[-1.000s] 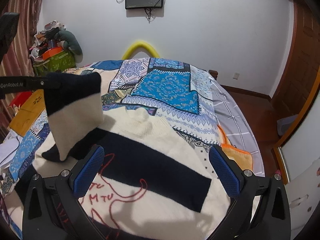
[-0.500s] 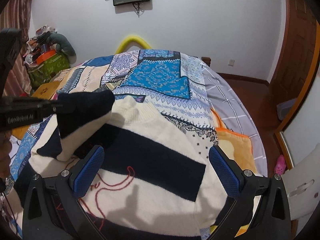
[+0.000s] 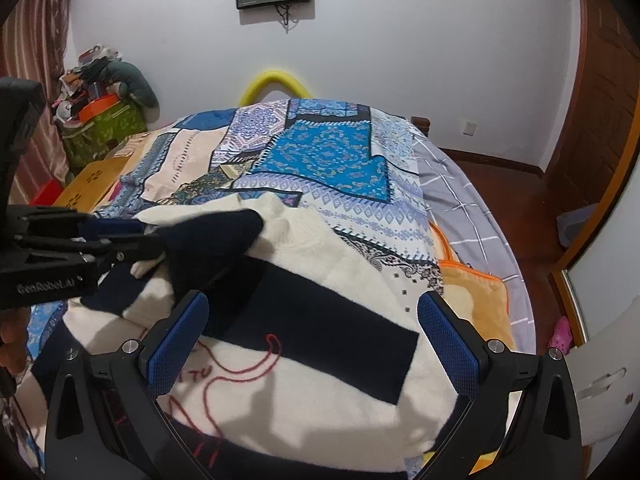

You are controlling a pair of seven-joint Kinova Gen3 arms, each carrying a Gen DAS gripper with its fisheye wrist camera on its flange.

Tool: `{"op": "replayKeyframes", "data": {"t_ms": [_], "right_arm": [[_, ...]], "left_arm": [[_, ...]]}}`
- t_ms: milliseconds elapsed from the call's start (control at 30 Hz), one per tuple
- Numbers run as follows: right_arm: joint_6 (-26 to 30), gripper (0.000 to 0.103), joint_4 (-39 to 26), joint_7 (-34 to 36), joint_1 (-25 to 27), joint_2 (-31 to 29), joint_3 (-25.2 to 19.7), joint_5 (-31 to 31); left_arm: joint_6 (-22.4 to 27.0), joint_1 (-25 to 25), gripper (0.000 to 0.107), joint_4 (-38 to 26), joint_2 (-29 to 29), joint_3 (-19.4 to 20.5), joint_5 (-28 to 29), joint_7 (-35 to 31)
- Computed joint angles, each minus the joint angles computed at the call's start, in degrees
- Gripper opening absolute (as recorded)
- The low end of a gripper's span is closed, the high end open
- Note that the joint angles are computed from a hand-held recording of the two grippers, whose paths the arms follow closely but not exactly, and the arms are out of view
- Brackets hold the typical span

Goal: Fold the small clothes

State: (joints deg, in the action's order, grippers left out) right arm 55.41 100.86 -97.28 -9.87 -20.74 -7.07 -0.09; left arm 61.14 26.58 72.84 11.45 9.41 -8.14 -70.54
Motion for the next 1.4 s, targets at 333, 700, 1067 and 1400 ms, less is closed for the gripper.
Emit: {"op": "replayKeyframes", "data": {"t_ms": [333, 700, 1067, 1400], "right_arm": [[1.5, 0.103, -4.7, -0.5, -2.9, 4.3, -3.6, 1.1], [4.0, 0.103, -9.3, -2.2, -10.2, 12.5, -7.4, 2.8], [7.1, 0.085, -11.9, -4.9, -17.1, 20.7, -6.8, 6.6], [8.3, 0.050, -11.8, -7.9, -20.1, 23.4, -5.5, 10.1]], "left_arm": [[-1.5, -4.3, 0.065, 5.5, -6.9, -1.5, -5.2, 2.3], [-4.6, -13.8, 0.073, 16.4, -14.0, -2.9, -4.1, -2.1], [-6.9, -19.4, 0.073, 22.4, -14.1, -4.5, 2.0, -8.9], [-8.2, -19.6, 0.073, 23.5, -12.0, -4.2, 2.8, -10.7]]}}
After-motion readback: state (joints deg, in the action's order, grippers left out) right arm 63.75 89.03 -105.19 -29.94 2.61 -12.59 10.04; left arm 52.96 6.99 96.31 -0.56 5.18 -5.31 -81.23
